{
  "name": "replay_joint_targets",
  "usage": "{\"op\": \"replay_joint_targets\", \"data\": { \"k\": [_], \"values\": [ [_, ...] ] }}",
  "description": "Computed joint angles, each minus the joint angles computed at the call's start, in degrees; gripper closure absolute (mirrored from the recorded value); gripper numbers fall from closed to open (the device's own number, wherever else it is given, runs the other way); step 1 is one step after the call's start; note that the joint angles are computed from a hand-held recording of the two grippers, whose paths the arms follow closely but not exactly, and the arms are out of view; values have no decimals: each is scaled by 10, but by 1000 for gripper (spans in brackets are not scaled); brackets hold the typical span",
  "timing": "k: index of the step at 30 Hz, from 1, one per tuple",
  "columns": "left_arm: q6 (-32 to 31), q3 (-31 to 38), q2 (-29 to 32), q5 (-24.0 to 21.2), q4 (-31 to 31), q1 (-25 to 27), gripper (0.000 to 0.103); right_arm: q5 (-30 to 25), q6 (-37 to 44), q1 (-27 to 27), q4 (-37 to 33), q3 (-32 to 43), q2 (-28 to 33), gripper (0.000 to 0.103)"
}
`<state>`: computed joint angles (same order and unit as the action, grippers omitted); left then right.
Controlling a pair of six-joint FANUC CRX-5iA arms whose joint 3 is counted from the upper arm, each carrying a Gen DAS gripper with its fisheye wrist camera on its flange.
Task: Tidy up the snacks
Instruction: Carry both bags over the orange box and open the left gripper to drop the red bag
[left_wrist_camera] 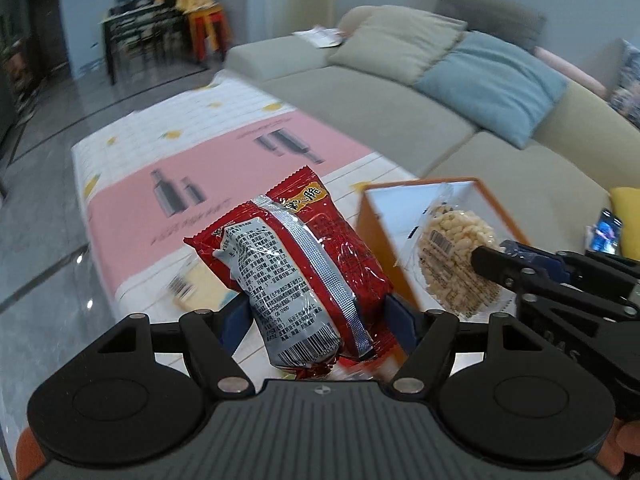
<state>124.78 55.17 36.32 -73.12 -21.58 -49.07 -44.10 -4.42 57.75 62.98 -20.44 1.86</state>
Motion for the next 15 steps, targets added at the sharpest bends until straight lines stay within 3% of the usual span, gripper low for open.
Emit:
{"op": "replay_joint_targets", "data": {
  "k": [7,15],
  "values": [
    [-75,97,68,-12,48,1,21,-25,23,-16,-41,-12,-18,83],
    [-153,255,173,-73,143,18,21,-39,86,-40,-124,-4,-13,83]
  ]
}}
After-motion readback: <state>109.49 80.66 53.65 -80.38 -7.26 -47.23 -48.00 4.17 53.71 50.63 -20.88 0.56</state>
